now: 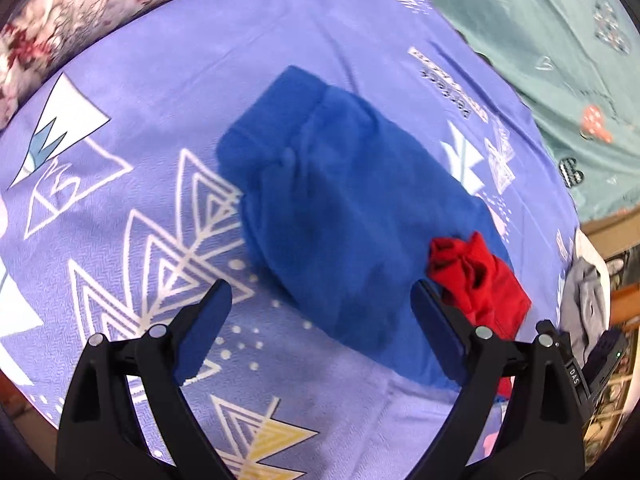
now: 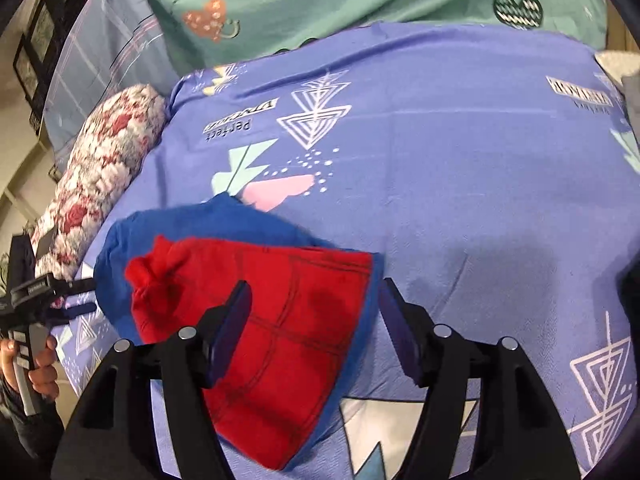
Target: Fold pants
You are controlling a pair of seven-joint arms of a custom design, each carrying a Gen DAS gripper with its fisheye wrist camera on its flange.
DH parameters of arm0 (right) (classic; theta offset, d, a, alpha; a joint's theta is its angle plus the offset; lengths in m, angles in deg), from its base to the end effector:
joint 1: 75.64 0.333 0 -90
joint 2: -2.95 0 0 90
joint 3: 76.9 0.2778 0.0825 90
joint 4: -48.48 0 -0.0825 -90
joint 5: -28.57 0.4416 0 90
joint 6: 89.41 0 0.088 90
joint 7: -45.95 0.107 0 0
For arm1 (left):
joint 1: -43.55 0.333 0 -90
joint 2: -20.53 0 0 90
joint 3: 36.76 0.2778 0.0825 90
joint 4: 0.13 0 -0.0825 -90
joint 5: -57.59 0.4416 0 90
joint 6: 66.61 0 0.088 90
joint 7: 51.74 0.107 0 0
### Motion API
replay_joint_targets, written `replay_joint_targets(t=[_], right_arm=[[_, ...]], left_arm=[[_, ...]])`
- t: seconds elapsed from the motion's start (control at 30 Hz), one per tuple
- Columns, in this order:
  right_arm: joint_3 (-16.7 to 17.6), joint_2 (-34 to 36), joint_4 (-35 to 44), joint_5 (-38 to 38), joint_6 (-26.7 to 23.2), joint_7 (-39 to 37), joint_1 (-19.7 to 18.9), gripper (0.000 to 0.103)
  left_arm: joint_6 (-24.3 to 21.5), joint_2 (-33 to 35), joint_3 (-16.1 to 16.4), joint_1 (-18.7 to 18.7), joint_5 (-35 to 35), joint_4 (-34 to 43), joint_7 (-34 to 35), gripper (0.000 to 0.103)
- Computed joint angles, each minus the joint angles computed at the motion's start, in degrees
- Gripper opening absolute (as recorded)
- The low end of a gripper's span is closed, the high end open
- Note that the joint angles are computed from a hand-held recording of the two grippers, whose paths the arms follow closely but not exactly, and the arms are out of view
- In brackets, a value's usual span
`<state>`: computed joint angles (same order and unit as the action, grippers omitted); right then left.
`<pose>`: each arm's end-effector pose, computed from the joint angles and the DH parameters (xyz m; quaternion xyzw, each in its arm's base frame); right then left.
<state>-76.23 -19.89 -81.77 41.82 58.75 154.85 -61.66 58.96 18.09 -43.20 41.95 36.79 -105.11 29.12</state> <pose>0.5337 0.1356 0.5436 -0.5822 0.7304 -0.0853 0.3469 0.6348 -0.1034 0.5367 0.7395 -0.6230 0.2545 0.0142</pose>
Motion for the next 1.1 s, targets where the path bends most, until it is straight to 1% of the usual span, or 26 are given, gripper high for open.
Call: replay_joint_targets(t=[0.13, 0.23, 0.33, 0.4, 0.47, 0.57, 0.6, 0.63, 0.67, 0.7, 0.73, 0.83, 0.9, 0.97, 1.07, 1.1], right_arm=[[-0.94, 0.24, -1.08, 2.11, 0.78, 0.31, 0.08, 0.067], [-2.24, -0.02, -2.12, 5.39, 1.75, -1.84, 1.29, 0.067], [-2.6, -0.43, -2.66, 7.3, 2.1, -3.41, 1.67, 0.067], [-3.16, -1.02, -2.75, 9.05, 2.28, -6.05, 2.72, 0.067], [-4.06, -1.56, -2.68, 11.37, 2.39, -10.53, 4.43, 0.067], [-4.1, -0.82, -1.38, 12.54, 0.04, -14.6, 5.24, 0.067], [-3.84, 0.02, -0.5, 12.33, -1.6, -15.15, 5.05, 0.067], [-3.17, 1.49, 1.06, 10.98, -4.79, -14.67, 4.35, 0.067], [-3.34, 2.57, 1.96, 9.13, -6.64, -13.5, 4.6, 0.067], [-1.5, 2.31, 1.42, 8.75, -5.29, -13.74, 3.12, 0.067], [-1.2, 2.31, 1.64, 8.34, -5.67, -13.69, 2.89, 0.067], [-2.09, 0.9, -0.06, 12.09, -2.71, -15.24, 3.52, 0.067], [-1.99, -0.16, -1.61, 12.86, 0.1, -13.9, 2.93, 0.067], [-2.14, -0.94, -2.7, 13.38, 1.65, -12.39, 2.63, 0.068], [-2.89, -1.39, -3.29, 14.65, 2.76, -11.66, 2.95, 0.068], [-2.89, -1.59, -3.48, 14.63, 3.13, -11.54, 2.97, 0.068]], left_arm=[[-0.03, -0.36, 0.0, -0.06, 0.74, 0.12, -0.07, 0.092], [-0.7, -0.27, 0.39, 0.28, 0.2, 0.48, -0.72, 0.092], [-0.85, 0.05, 0.81, 0.82, -1.15, 0.43, -2.0, 0.093], [-1.25, 0.94, 0.87, 1.11, -1.4, 0.91, -3.33, 0.093], [-1.81, 1.89, 0.72, 1.24, -1.42, 1.55, -4.03, 0.093], [-2.51, 3.29, 0.28, 1.21, -0.85, 2.77, -5.17, 0.093], [-2.56, 3.54, 0.13, 1.16, -0.75, 3.05, -5.31, 0.093], [-2.61, 3.82, -0.01, 1.11, -0.48, 3.42, -5.44, 0.093], [-2.57, 3.85, -0.06, 1.13, -0.41, 3.52, -5.42, 0.093], [-2.49, 3.74, -0.09, 1.16, -0.46, 3.49, -5.25, 0.093], [-2.68, 3.63, -0.12, 1.16, -0.35, 3.59, -5.27, 0.093], [-2.52, 2.29, 0.06, 1.36, -0.87, 2.85, -4.58, 0.093], [-1.78, 1.19, 0.27, 1.47, -0.64, 2.13, -4.23, 0.093], [-1.45, 0.74, 0.57, 1.61, -0.97, 1.83, -3.92, 0.096], [-2.25, 2.68, 0.66, 1.68, -2.68, 3.57, -4.1, 0.096], [-3.06, 4.46, 0.48, 1.63, -4.61, 5.07, -3.25, 0.096]])
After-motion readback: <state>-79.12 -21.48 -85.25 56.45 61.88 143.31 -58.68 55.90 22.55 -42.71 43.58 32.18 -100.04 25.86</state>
